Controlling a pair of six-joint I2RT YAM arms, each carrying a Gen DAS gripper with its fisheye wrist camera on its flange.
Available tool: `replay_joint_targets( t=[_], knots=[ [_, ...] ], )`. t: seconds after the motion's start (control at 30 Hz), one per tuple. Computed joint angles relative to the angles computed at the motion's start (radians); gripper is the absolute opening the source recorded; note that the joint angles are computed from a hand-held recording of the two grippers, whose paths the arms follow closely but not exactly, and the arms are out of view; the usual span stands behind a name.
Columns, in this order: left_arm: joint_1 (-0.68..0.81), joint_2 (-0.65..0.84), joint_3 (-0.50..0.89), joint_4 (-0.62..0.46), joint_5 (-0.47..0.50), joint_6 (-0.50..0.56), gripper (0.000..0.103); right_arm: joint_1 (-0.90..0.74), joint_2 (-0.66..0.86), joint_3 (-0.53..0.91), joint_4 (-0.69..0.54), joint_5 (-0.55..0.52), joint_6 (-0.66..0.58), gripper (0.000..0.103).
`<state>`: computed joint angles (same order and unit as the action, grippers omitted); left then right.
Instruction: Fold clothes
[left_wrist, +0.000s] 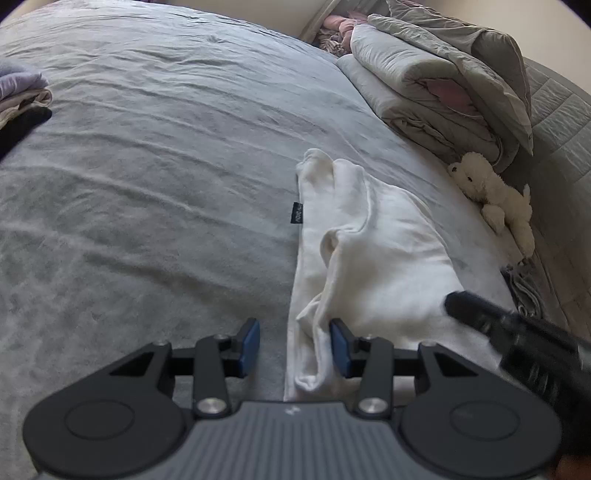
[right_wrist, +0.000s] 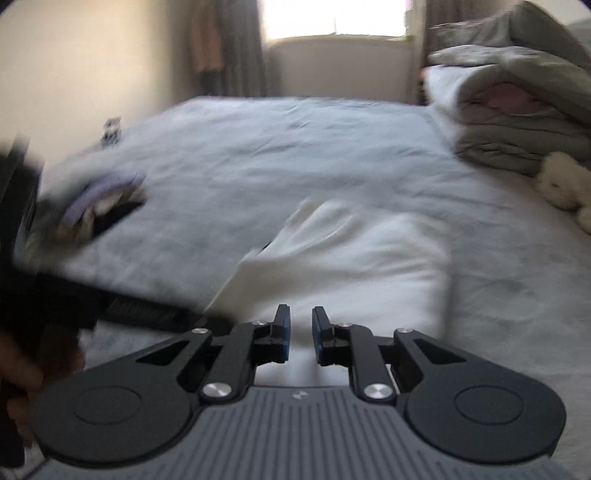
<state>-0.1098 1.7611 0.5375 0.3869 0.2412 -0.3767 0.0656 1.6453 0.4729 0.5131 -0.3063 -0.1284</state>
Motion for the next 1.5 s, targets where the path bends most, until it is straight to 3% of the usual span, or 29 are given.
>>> replay_joint_targets(
  t=[0.1, 0.17, 0.43, 1.0, 1.1, 1.13, 1.2, 1.33, 1.4, 1.5],
  knots=[
    [-0.007, 0.0, -0.008, 0.012, -0.015, 0.007, 0.044, -0.067, 0.058, 0.087, -0.099, -0.001, 0.014, 0.017],
    [-0.007, -0.001, -0.012, 0.016, -0.02, 0.004, 0.044, -0.101, 0.113, 0.141, -0.145, -0.041, 0.028, 0.011],
    [-0.026, 0.0, -0.006, 0.015, -0.042, -0.005, 0.045, -0.141, 0.292, 0.348, -0.243, -0.111, 0.1, 0.0],
    [-0.035, 0.004, -0.008, 0.025, -0.045, 0.004, 0.045, -0.157, 0.574, 0.769, -0.378, -0.121, 0.014, 0.0],
    [-0.035, 0.002, -0.008, 0.022, -0.045, 0.011, 0.045, -0.158, 0.581, 0.765, -0.321, -0.108, 0.014, 0.0],
    [-0.034, 0.001, -0.008, 0.021, -0.042, 0.012, 0.045, -0.147, 0.575, 0.74, -0.26, -0.046, 0.022, 0.0],
    [-0.031, 0.002, -0.006, 0.018, -0.038, 0.015, 0.045, -0.131, 0.572, 0.676, -0.115, 0.065, 0.038, 0.018],
    [-0.02, 0.006, -0.001, 0.014, -0.021, 0.013, 0.045, -0.148, 0.554, 0.639, -0.116, 0.039, 0.064, 0.018],
    [-0.008, 0.009, 0.0, 0.017, -0.001, 0.008, 0.044, -0.146, 0.486, 0.588, -0.114, 0.054, 0.064, 0.018],
    [0.015, 0.016, -0.004, 0.028, 0.037, -0.019, 0.044, -0.151, 0.367, 0.518, -0.161, -0.022, 0.094, 0.019]
  ],
)
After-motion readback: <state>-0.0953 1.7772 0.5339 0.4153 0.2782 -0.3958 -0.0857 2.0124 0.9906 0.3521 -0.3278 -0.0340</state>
